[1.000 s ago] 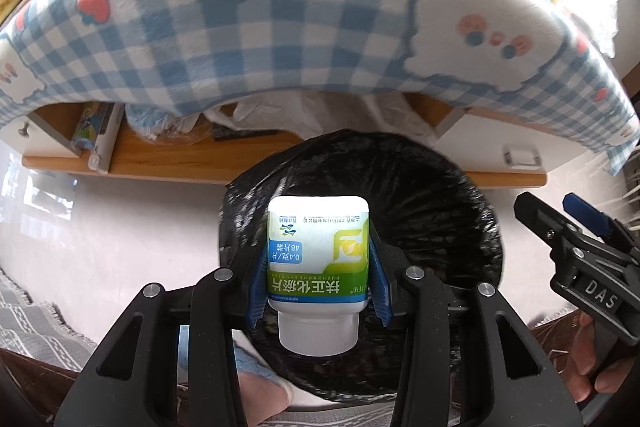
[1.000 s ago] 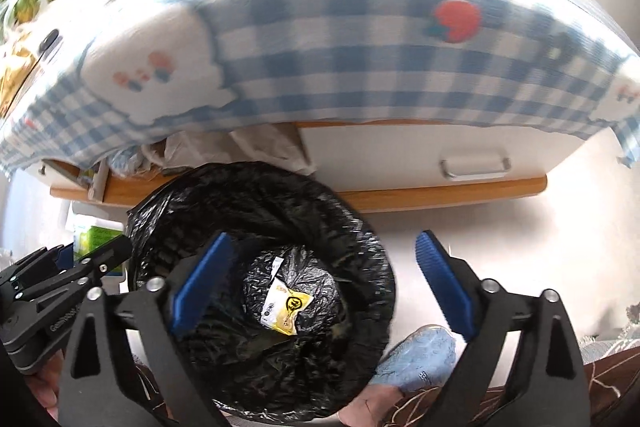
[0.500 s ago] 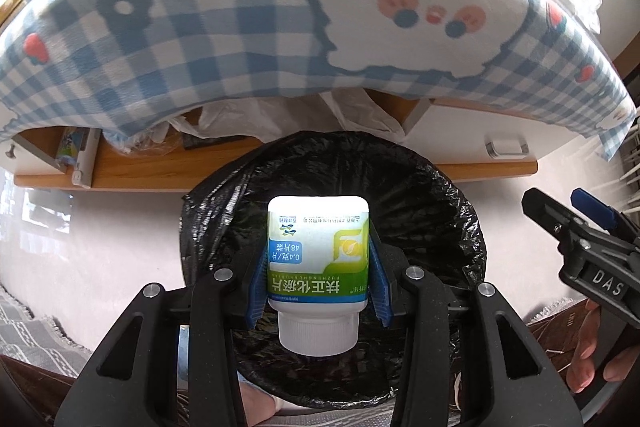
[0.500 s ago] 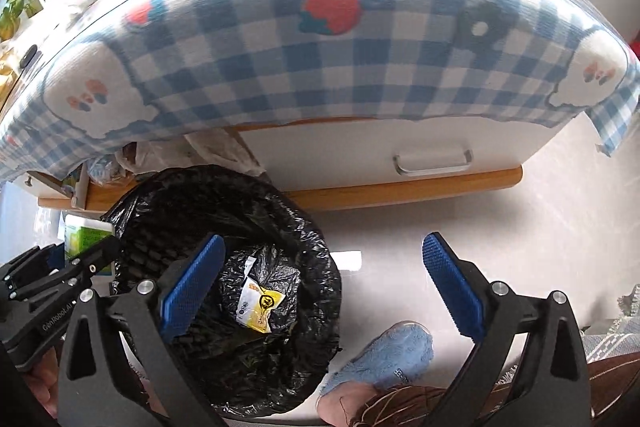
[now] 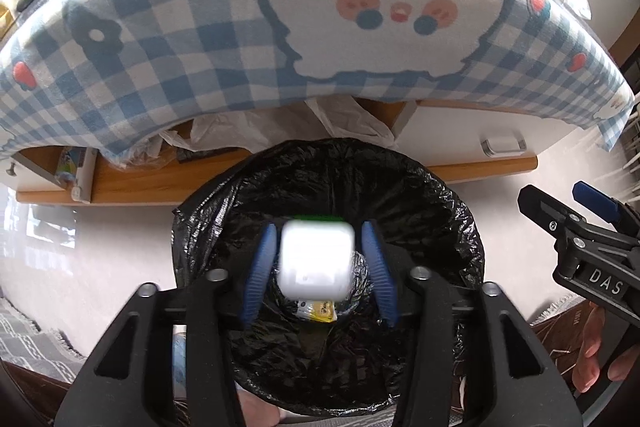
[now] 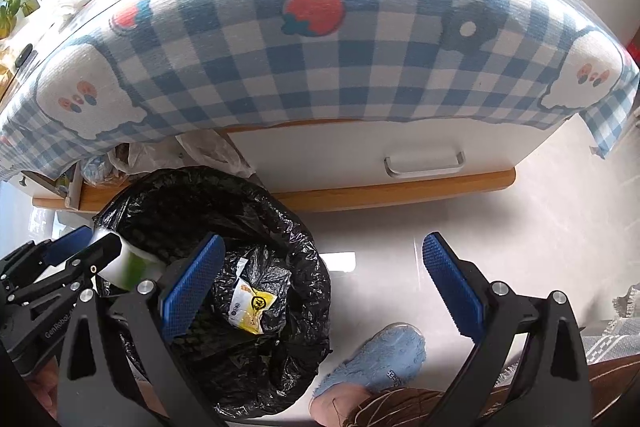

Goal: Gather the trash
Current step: 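Open the right tool to drop the wrapper while the left tool drops the bottle into the bin, then move both open tools back over the table toward the tissue and plastic bag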

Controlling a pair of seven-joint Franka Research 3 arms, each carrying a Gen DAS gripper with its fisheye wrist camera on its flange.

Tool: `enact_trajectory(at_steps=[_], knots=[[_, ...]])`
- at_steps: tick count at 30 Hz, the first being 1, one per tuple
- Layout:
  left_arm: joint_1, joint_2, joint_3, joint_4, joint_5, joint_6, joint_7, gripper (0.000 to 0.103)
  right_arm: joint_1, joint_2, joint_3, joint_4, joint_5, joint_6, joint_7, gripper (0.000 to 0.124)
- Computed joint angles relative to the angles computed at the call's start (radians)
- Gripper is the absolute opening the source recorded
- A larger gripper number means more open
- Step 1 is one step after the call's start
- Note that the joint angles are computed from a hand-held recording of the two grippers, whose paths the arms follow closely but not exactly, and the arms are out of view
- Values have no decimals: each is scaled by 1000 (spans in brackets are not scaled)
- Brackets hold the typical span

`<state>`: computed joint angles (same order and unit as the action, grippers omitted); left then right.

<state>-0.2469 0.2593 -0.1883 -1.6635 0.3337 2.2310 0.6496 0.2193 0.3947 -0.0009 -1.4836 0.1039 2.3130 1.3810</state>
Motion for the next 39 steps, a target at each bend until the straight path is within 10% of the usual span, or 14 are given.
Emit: enact_trajectory(at_steps=[19,39], knots=[[4,-112,5,-22,109,-2,-94,96,0,-69,11,-27,24,62,-20,95],[17,-226,-18,-2,177,-79,-141,97,-17,-169,18,-4,70,90,-43,95]])
